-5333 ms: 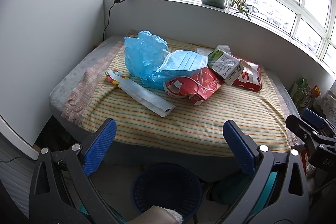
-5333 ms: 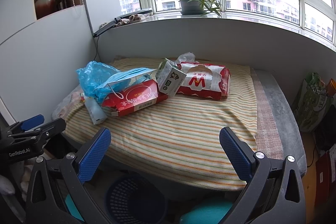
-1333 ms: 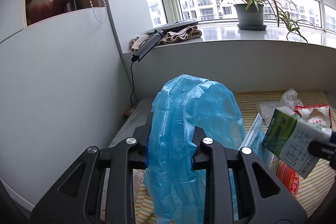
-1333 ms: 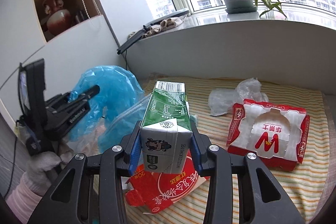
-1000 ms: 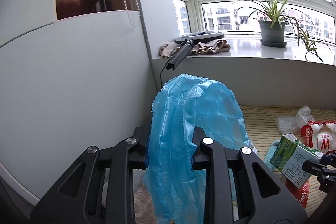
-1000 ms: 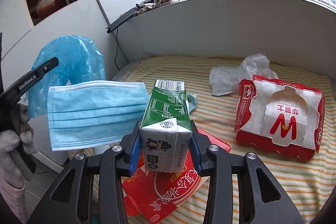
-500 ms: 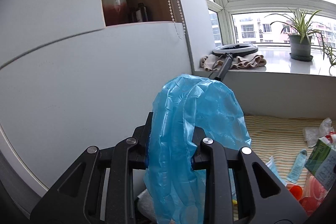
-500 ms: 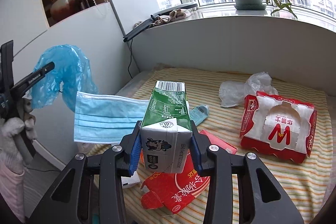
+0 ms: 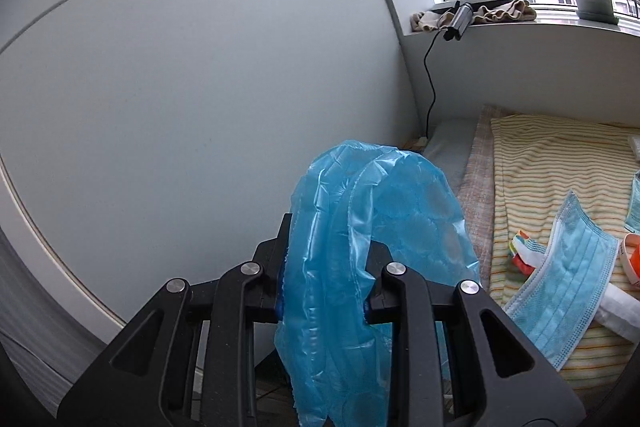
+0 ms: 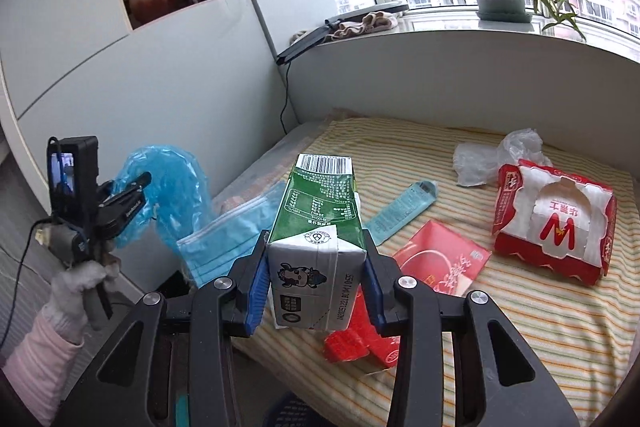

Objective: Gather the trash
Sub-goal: 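Lift the blue bag and milk carton and carry them toward the blue wastebasket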

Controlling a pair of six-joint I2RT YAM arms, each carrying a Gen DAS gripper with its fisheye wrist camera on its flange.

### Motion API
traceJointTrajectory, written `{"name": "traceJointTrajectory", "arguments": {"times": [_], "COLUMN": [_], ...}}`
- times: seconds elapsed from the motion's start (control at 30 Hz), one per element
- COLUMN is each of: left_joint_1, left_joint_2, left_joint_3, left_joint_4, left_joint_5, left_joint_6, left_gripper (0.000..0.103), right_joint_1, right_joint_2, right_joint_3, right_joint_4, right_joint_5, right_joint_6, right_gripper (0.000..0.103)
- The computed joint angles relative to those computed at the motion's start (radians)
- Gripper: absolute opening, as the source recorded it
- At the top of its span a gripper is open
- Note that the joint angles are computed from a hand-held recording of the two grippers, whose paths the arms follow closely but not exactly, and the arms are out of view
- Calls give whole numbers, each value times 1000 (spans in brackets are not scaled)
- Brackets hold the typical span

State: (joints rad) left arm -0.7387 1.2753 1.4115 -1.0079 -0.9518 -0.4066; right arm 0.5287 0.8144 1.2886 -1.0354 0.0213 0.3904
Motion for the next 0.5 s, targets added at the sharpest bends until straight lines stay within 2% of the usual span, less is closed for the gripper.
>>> {"name": "traceJointTrajectory", "arguments": {"times": [0.1,0.3,0.5], "left_joint_1": [26,84,181], "left_joint_2": [-46,-122,-210], "left_joint_3": [-34,-96,-176], "left_joint_4": [-12,7,47], "left_joint_5": [39,55,109], "left_joint_6": [-28,-2,42], "left_gripper": [25,25,25], "right_joint_1": [118,253,290], "right_joint_2": [44,158,246], "right_joint_3": [-27,-43,-28], "right_joint_4": [62,146,158], "right_joint_5": [67,128,157], "right_joint_6": [53,102,102], "right_gripper": [38,38,38]}}
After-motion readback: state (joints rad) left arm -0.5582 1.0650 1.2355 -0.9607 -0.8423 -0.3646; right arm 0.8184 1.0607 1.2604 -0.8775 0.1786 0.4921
